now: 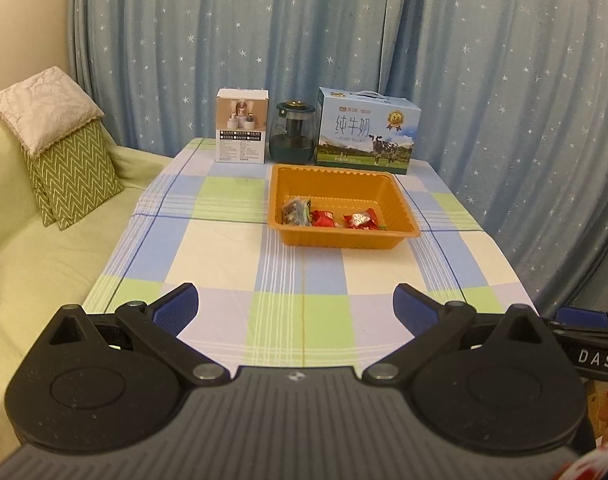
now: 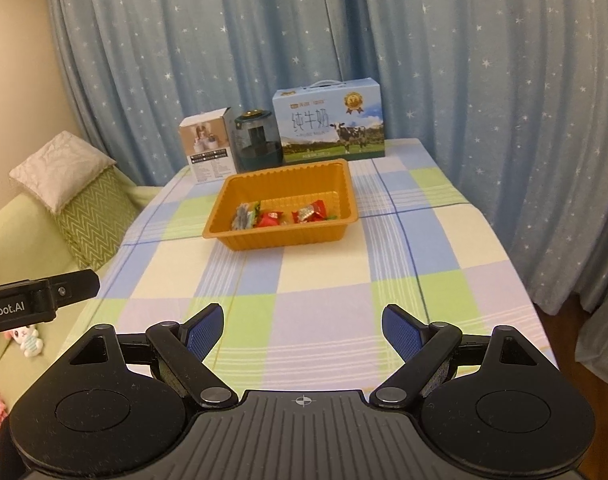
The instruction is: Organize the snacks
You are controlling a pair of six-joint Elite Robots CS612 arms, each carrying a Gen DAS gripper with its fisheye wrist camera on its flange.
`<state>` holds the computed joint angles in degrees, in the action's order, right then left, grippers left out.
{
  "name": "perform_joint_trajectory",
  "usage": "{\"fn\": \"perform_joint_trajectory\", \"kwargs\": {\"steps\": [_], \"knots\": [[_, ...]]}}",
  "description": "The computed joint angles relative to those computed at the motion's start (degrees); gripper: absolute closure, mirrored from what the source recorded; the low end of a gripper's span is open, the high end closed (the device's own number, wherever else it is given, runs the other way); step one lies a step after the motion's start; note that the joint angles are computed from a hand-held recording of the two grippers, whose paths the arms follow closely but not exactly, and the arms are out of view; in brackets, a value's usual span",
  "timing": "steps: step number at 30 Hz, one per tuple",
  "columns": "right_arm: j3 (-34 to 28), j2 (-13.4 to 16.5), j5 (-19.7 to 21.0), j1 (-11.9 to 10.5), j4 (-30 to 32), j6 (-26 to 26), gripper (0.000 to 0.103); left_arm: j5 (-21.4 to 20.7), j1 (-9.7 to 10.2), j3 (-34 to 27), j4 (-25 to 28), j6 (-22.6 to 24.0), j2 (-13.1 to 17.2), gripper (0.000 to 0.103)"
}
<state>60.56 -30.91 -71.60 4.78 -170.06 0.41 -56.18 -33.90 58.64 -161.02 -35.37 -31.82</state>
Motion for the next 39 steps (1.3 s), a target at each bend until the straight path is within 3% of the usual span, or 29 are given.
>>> {"fn": "perform_joint_trajectory", "kwargs": {"steps": [12, 39], "knots": [[3.5, -2.5, -0.1, -0.1, -1.7, -1.2, 0.017, 0.7, -0.74, 2.9, -1.3, -0.8, -1.8, 0.0], [4.3, -2.9, 0.5, 0.1, -3.0, -1.1, 0.017, 0.7, -1.01, 3.8, -1.5, -0.7, -2.6, 0.0]]}}
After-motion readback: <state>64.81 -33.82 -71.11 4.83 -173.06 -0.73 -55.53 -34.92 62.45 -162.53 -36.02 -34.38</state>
